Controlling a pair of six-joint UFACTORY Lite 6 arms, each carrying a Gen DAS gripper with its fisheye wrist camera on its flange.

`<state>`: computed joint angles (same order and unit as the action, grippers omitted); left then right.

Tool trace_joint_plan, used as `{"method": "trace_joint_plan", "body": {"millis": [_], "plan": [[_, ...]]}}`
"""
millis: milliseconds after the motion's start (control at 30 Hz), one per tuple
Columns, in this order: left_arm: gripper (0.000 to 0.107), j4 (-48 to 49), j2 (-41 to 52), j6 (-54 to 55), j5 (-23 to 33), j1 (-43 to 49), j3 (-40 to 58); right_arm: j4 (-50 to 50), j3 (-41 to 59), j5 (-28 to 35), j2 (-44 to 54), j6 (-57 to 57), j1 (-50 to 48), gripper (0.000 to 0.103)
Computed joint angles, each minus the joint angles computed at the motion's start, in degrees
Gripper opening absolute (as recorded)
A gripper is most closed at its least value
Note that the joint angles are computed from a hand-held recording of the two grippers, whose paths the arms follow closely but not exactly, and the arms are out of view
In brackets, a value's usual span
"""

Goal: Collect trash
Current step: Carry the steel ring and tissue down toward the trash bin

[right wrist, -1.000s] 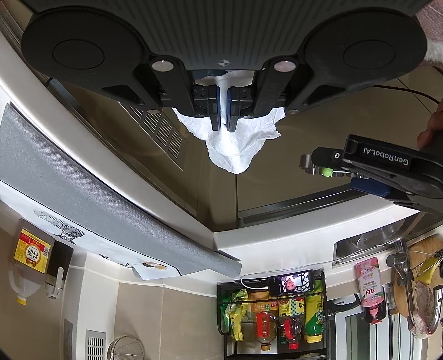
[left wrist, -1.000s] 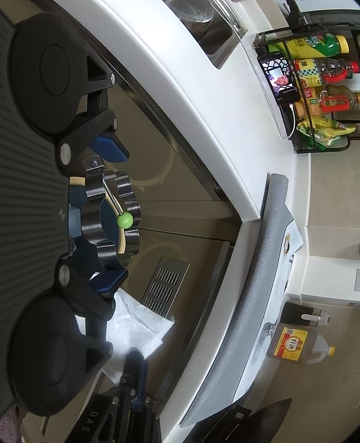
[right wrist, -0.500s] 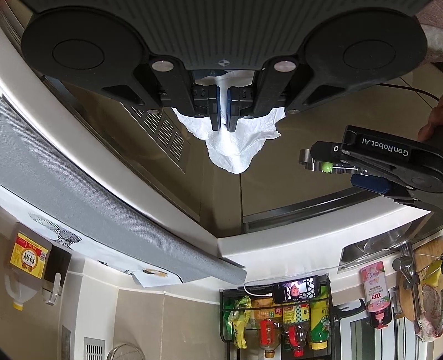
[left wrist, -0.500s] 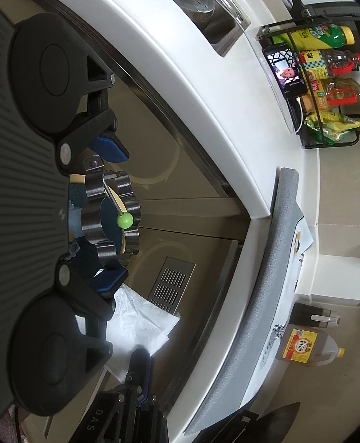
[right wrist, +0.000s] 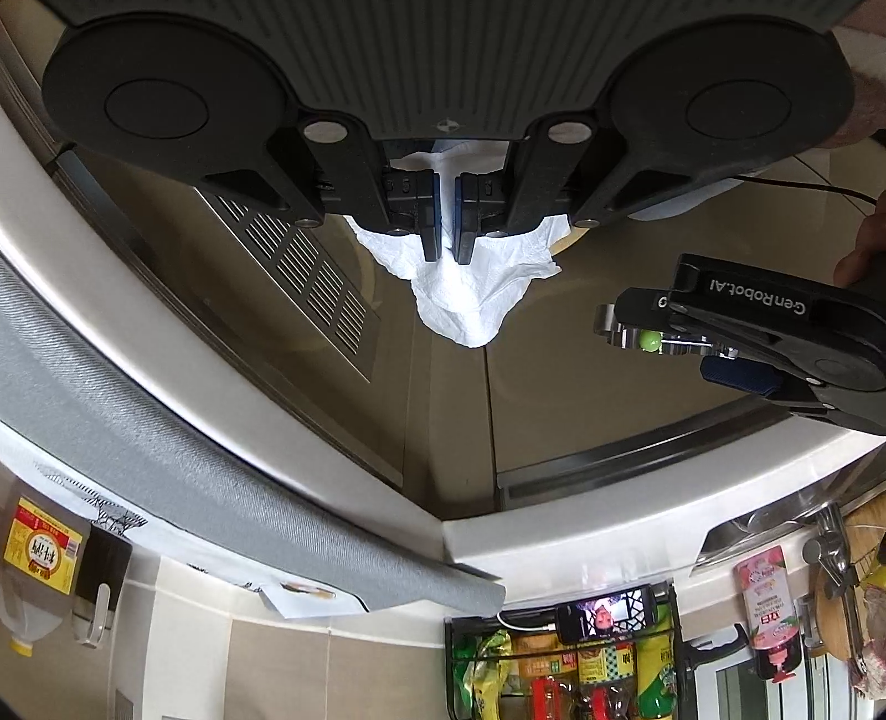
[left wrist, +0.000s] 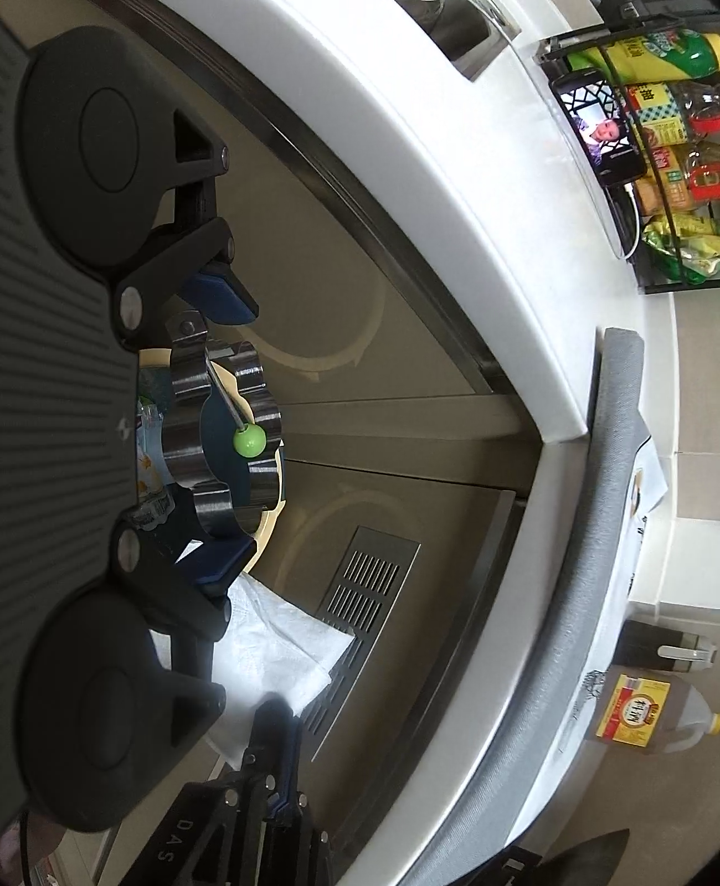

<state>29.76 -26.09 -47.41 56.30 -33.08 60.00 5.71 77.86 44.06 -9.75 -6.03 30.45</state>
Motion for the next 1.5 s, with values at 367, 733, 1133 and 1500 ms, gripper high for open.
{"method": "trace_joint_plan", "body": {"millis": [367, 733, 1133, 1500], "plan": [[0.086, -0.78, 5.37, 0.43, -4.0, 2.39, -0.62, 0.61, -1.48, -2.39, 3.58, -0.6, -0.87, 0.005], [0.086, -3.21, 9.54, 2.46, -8.17, 5.67, -2.57, 2.39, -4.76, -4.59, 5.81, -1.64, -1.48, 0.005], [0.086, -6.28, 12.94, 5.29, -11.93, 8.62, -4.51, 1.14, -3.89, -6.64, 10.55, -0.03, -0.61, 0.005], [0.086, -8.98, 16.42, 8.39, -14.35, 11.75, -4.8, 1.26, -1.25, -6.97, 15.78, -0.6, -0.76, 0.005]]}}
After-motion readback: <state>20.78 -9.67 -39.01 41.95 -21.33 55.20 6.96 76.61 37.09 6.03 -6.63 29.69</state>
